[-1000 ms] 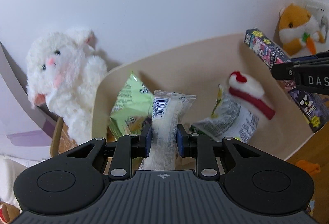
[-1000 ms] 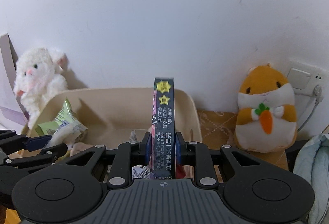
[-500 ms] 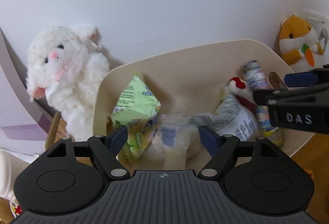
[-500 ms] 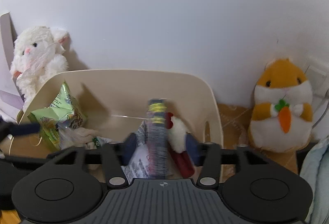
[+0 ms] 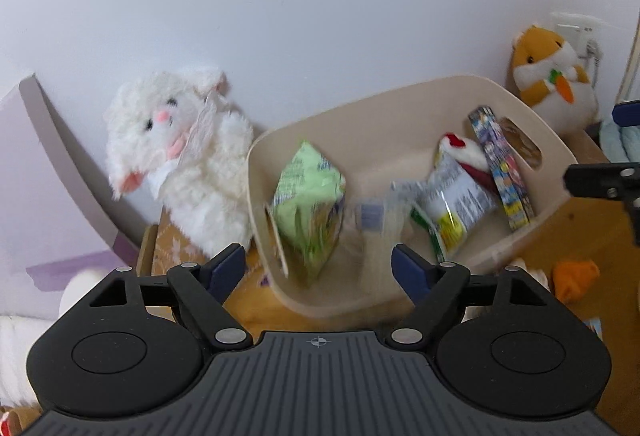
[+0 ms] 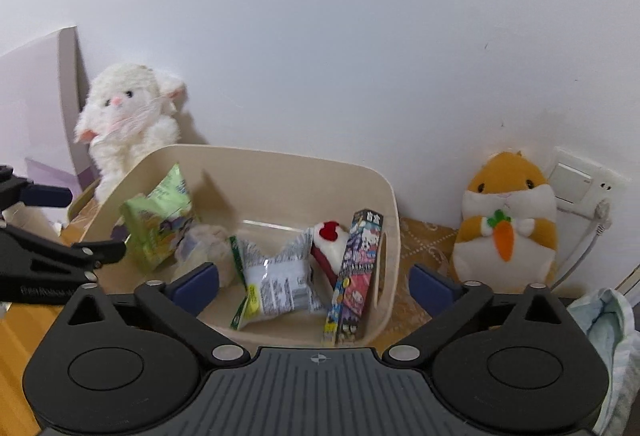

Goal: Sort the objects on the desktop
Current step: 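Open both tools to drop the packet and candy box into the basket, then grasp the blue-white tissue pack with the left tool while the right grasps the cartoon tissue pack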

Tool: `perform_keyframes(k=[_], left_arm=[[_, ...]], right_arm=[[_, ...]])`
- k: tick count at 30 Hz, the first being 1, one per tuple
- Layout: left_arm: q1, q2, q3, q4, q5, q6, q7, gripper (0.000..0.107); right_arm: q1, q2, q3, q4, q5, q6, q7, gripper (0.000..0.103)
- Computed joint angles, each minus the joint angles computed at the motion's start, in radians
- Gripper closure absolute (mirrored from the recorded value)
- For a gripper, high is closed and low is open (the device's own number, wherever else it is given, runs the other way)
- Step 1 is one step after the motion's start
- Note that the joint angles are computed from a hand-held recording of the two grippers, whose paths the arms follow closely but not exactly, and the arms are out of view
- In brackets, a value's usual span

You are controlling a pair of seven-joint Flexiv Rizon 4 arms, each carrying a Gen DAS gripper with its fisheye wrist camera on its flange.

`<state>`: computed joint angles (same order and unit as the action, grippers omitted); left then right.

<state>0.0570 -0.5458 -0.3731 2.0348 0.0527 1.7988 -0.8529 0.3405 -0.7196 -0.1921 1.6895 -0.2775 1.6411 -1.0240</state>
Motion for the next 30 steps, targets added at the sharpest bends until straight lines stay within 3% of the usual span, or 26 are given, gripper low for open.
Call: perform_keyframes(k=[3, 6, 14, 18, 23, 25, 30], left_arm=[[0.125, 0.027, -0.095, 0.066, 0.035, -0.011, 0.025, 0.025], [0.2, 0.046, -0.135, 0.114, 0.056, -0.014, 0.048, 0.025], [0.279, 0.048, -0.135, 0.168, 0.053, -0.062, 0.145, 0.025], [0.239, 0.042, -0.071, 0.168, 0.017, -0.096, 0.188, 0.025], [0.222, 0.017, -0.055, 0.171, -0.024, -0.115, 0.227, 0.025], [0.184, 0.002, -0.019, 0.155, -0.044, -0.135, 0.233, 0.025], [0.07, -0.028, 0.081, 0.107, -0.093, -0.174, 0.226, 0.025]], right_arm=[[0.064, 0.035, -0.073, 0.09, 0.004, 0.052, -0.008, 0.0], [0.136, 0.058, -0.147, 0.167, 0.016, 0.067, -0.039, 0.0], [0.202, 0.105, -0.19, 0.31, 0.03, 0.048, -0.11, 0.0], [0.158, 0.119, -0.129, 0.34, 0.003, 0.013, -0.167, 0.0], [0.121, 0.121, -0.081, 0.363, -0.027, -0.029, -0.198, 0.0], [0.062, 0.124, -0.01, 0.353, -0.028, -0.062, -0.204, 0.0], [-0.016, 0.101, 0.075, 0.326, -0.063, -0.121, -0.237, 0.0]])
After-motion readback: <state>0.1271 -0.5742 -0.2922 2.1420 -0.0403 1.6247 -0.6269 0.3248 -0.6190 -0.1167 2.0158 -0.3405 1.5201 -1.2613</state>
